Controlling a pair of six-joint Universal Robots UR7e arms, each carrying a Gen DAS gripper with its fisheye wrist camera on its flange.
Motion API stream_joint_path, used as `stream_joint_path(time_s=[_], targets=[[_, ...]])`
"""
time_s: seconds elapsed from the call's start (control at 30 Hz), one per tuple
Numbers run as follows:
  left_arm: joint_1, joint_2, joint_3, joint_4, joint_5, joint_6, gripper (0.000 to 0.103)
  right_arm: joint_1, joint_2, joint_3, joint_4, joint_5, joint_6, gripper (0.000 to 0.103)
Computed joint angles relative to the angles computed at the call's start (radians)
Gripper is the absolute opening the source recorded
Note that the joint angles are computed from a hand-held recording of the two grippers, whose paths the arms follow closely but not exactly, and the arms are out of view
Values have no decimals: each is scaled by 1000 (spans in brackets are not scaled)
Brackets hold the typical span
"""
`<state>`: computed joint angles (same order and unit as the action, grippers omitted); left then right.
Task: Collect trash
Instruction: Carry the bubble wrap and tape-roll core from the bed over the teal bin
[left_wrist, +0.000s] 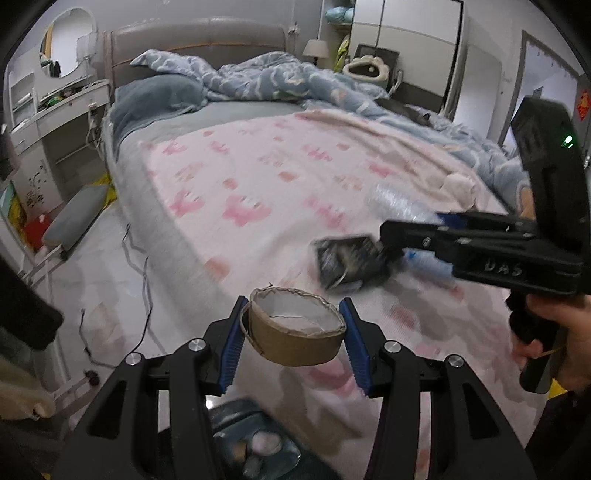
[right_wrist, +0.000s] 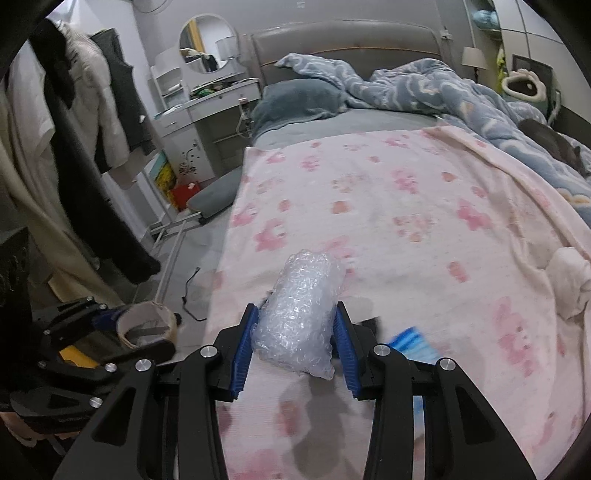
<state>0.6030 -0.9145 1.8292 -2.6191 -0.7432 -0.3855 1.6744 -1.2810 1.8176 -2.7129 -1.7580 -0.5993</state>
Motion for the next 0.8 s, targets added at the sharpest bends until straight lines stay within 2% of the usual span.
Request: stream_joint_path(time_s=[0.37, 0.57, 0.8], targets=[[0, -146, 156, 122, 2, -171, 53, 73, -6, 111, -49, -6, 23, 42], [18, -204, 213, 231, -20, -284, 53, 103, 3, 151, -64, -11, 40, 42], [47, -249, 264, 296, -69, -366, 53, 134, 21, 194, -57, -23, 46, 42]])
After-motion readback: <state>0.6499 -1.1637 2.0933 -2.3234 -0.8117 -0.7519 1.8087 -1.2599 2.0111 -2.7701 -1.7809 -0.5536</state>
